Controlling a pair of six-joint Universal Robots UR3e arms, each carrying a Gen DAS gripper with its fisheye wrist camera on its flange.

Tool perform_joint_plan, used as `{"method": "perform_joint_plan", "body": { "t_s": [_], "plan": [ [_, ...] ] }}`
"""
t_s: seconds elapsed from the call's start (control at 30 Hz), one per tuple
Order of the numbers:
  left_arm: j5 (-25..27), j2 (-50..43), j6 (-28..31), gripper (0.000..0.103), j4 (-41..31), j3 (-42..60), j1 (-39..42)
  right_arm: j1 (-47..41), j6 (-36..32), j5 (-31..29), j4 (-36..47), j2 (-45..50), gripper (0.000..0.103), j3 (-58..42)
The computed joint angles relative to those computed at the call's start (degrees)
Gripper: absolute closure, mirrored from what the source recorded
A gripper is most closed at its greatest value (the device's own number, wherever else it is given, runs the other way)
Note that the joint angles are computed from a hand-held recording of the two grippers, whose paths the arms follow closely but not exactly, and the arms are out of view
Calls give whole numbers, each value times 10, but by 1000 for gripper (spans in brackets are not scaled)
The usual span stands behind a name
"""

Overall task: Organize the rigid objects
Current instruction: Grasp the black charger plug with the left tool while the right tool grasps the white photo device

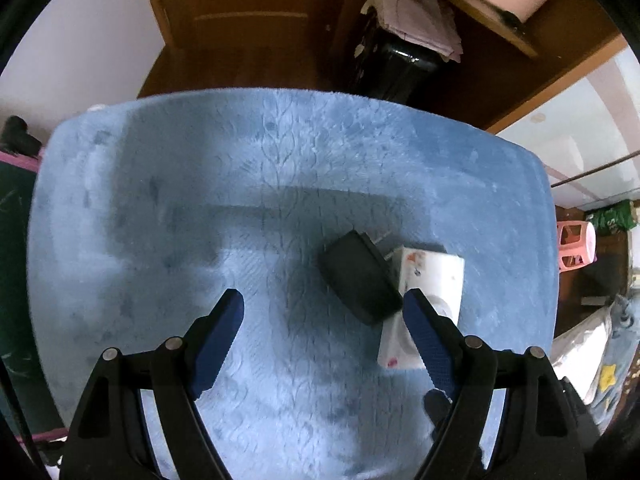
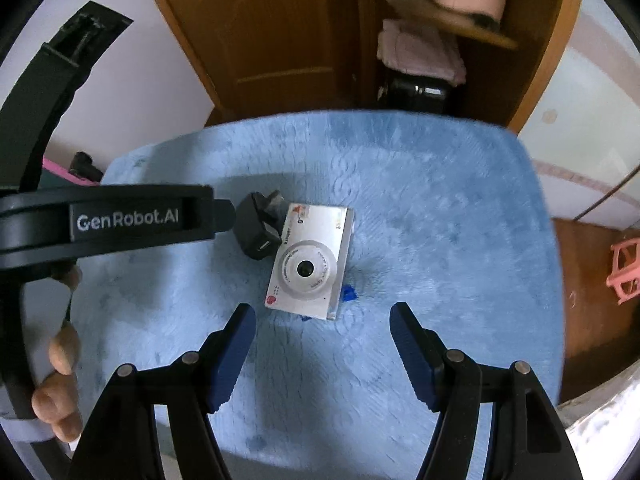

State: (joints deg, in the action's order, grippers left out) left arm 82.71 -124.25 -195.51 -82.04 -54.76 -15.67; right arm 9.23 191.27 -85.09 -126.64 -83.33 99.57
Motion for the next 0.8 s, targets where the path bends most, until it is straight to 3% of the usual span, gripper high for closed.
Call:
{"method": "perform_joint_plan", "body": {
  "t_s": [0.43,0.6,0.8],
  "plan": [
    [-53,-25,-15,19,27,-23,26,33,39,-22,-25,125,33,-65],
    [-66,-23,-16,19,42,-47,28,26,49,-12,-65,129,33,-35],
    [-49,-35,-16,19,36,-29,16,14,36,-3,-78,101,43,0]
  ]
}}
